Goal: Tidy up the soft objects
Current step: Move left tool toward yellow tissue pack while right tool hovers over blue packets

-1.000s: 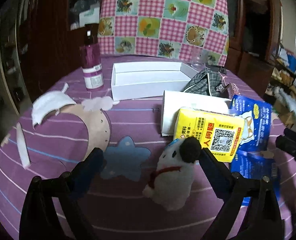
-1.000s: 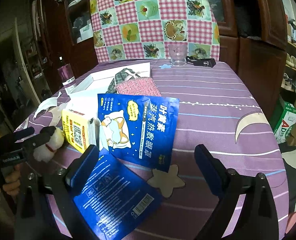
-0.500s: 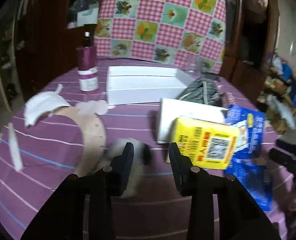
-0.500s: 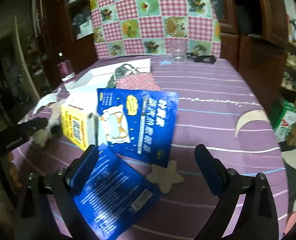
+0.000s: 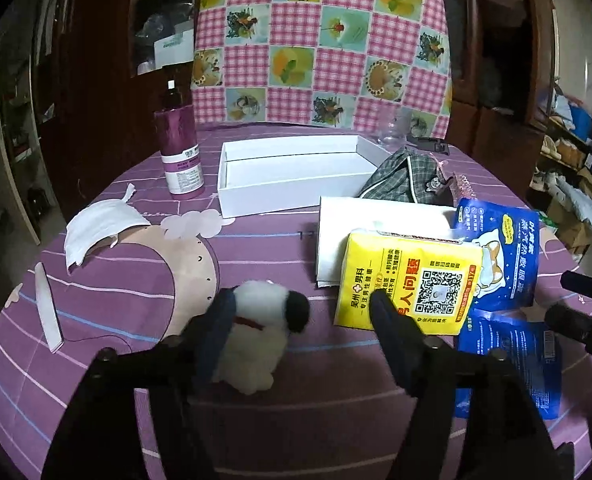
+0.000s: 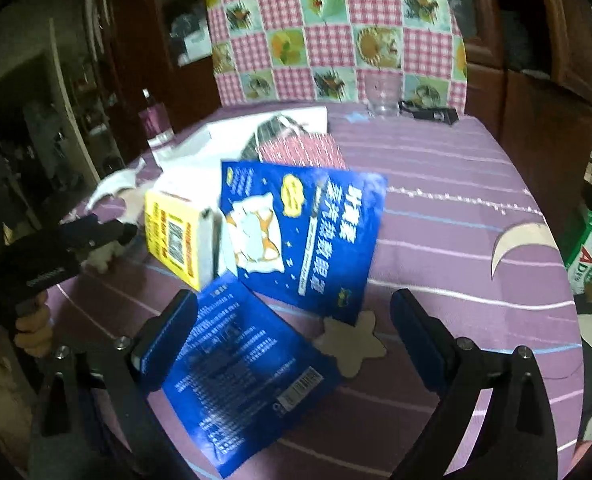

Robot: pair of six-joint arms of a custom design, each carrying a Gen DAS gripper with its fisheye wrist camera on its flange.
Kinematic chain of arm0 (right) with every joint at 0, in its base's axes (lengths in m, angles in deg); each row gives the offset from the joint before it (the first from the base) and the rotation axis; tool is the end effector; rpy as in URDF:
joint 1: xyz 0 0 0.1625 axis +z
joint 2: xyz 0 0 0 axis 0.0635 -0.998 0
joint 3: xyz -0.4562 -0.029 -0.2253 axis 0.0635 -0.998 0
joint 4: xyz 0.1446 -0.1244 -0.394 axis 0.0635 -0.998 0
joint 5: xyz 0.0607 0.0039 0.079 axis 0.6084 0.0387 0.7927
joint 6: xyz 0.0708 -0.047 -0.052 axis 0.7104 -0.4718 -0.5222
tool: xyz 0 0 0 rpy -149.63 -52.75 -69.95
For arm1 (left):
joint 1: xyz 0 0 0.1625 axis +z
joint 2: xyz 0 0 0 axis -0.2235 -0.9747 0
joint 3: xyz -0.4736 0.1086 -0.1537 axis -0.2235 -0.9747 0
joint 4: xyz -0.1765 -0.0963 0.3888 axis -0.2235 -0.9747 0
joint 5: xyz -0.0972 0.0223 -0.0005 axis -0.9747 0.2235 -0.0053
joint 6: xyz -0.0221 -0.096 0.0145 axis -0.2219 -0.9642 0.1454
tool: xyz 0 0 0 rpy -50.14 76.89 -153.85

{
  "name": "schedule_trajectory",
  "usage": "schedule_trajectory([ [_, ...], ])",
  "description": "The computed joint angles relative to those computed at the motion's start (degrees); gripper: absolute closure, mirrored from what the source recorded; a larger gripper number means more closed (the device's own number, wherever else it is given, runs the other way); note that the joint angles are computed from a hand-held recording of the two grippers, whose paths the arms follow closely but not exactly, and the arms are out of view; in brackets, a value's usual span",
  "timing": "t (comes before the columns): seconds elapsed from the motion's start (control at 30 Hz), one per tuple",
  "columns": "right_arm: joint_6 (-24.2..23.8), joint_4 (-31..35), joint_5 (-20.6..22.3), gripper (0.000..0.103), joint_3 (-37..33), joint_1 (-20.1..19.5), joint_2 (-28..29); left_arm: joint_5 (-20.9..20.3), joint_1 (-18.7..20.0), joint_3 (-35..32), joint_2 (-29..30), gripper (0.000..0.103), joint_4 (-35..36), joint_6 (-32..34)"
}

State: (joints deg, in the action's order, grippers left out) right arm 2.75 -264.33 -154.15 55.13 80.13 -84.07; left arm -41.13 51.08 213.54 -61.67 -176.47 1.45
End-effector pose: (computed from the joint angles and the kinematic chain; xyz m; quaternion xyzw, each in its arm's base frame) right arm 0.0716 -0.4885 0.2219 0.2612 -0.8213 0.4400 0.2524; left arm -0.2822 -0.4978 0.0954 0.2196 0.8357 -0.3964 0.3102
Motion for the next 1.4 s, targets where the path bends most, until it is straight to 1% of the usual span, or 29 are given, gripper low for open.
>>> schedule_trajectory([
  [0.03,-0.1,0.4,-0.3,0.006,-0.1,0.0,0.0,0.1,-0.1,0.0,0.2,0.027,-0.6,0.5],
  [0.1,-0.5,2.0,-2.2,0.006,-0.6,0.6,0.1,1.2,-0.5,0.0,0.7,0.016,-2.0,1.6],
  [0.17,-0.4,3.5,-4.2,0.006,-1.1,1.1,0.3,1.8,-0.8,0.1,1.1,0.013,-3.0,2.6],
  [0.2,-0.2,4.7,-5.7,0.006,-1.6,1.4,0.4,1.6,-0.8,0.2,1.2,0.011,-3.6,2.9],
  [0.27,0.0,6.2,-8.0,0.006,-2.3,1.8,0.8,0.2,-0.7,0.6,1.0,0.001,-6.1,3.5],
  [0.3,0.4,7.6,-9.4,0.006,-2.8,2.1,0.8,-0.5,-0.5,1.0,0.9,0.0,-7.8,3.4],
  [0.37,1.4,10.0,-11.4,0.006,-3.5,2.3,0.8,0.3,-0.5,1.0,0.8,0.0,-8.2,2.5],
  [0.4,1.0,9.2,-11.7,0.006,-3.6,2.4,1.2,0.6,-0.4,1.0,0.7,0.0,-8.1,2.0],
  [0.57,0.1,8.9,-13.1,0.005,-3.6,2.9,1.6,1.2,-0.7,0.6,1.1,0.0,-7.7,2.5],
  [0.73,0.1,9.3,-13.1,0.005,-3.5,2.9,1.4,0.9,-0.7,0.6,1.2,0.0,-7.9,3.0],
  [0.83,0.1,9.4,-13.1,0.005,-3.6,2.9,1.4,1.0,-0.4,0.3,0.7,0.0,-5.2,1.0],
  [0.93,0.0,9.4,-13.1,0.003,-3.6,2.9,1.5,0.7,0.5,-0.1,-0.4,0.0,-0.2,-3.2],
  [0.97,-0.1,9.4,-13.2,0.003,-3.7,3.0,1.6,0.4,0.8,-0.2,-0.7,0.001,1.1,-4.2],
  [1.07,-0.4,9.8,-13.7,0.0,-3.9,3.2,1.8,-1.7,1.6,-0.7,-1.7,0.009,6.8,-7.7],
  [1.1,-0.5,9.7,-13.8,0.0,-4.0,3.3,1.9,-2.7,1.9,-0.9,-1.9,0.015,8.2,-8.2],
  [1.13,-0.5,9.7,-13.7,0.0,-3.9,3.3,1.8,-3.1,1.9,-1.0,-1.9,0.016,9.2,-8.5],
  [1.2,-0.5,9.7,-13.8,0.0,-4.0,3.3,1.9,-2.7,1.6,-0.9,-1.6,0.02,8.7,-7.9],
  [1.23,-0.5,9.7,-13.8,0.0,-4.0,3.3,1.9,-3.2,1.6,-0.7,-1.6,0.022,8.0,-7.2],
  [1.4,-0.6,9.7,-13.9,0.0,-4.0,3.3,1.9,-4.2,1.5,-0.7,-1.5,0.023,7.0,-5.9],
])
